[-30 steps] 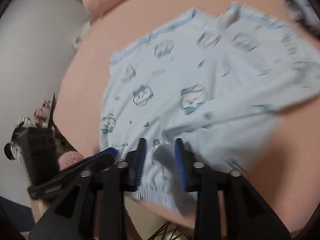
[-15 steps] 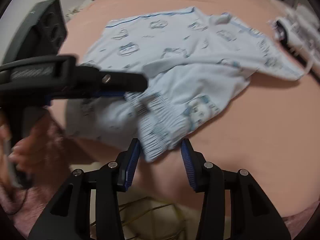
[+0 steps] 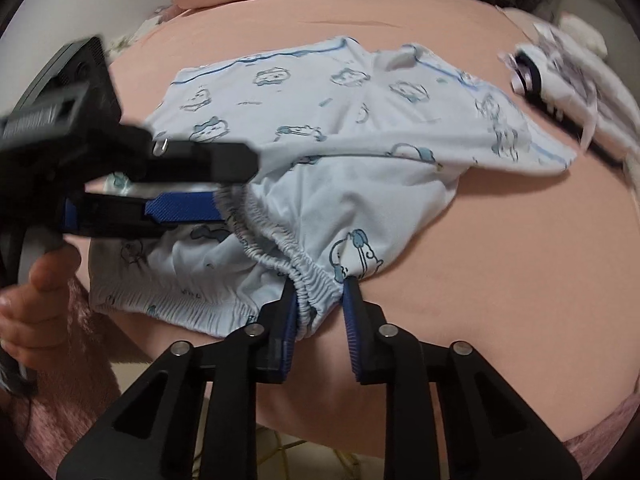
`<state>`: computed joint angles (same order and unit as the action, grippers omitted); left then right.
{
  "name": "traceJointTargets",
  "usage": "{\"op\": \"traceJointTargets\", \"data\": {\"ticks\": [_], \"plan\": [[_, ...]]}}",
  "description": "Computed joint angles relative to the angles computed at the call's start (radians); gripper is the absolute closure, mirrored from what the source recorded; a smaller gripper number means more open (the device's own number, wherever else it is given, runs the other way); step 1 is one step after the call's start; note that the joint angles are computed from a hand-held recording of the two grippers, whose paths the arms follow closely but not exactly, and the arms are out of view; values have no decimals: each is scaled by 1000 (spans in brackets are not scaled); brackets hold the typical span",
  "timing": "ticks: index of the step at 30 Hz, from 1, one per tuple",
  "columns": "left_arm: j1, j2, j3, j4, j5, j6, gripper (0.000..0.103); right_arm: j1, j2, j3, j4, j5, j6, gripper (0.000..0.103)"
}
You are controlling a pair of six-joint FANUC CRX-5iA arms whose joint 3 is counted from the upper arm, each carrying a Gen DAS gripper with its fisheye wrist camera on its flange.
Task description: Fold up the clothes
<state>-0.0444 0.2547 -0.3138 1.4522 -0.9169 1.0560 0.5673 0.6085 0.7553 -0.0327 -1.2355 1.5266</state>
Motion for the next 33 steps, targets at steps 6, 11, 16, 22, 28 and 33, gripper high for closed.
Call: {"op": "traceJointTargets", "data": {"ticks": [6,11,16,22,28,33], "plan": [[4,14,25,-61,20,83,48,10,-5,-4,4,-15,12,84],[19,13,117,-345,31,226,70,14,9,27,10,-54,-4,80],[15,-21,192,-589,44,322,90,-17,62,133,-57,-140,-84,72],[30,-164,93,-600,189,334,93,3,100,212,-39,-176,-99,63],[89,-311,21,-723,215,466,93,-10,148,360,-131,-276,-132,56],[90,-370,-60,-768,186,561,93,8,138,324,-92,-241,-119,55]]}}
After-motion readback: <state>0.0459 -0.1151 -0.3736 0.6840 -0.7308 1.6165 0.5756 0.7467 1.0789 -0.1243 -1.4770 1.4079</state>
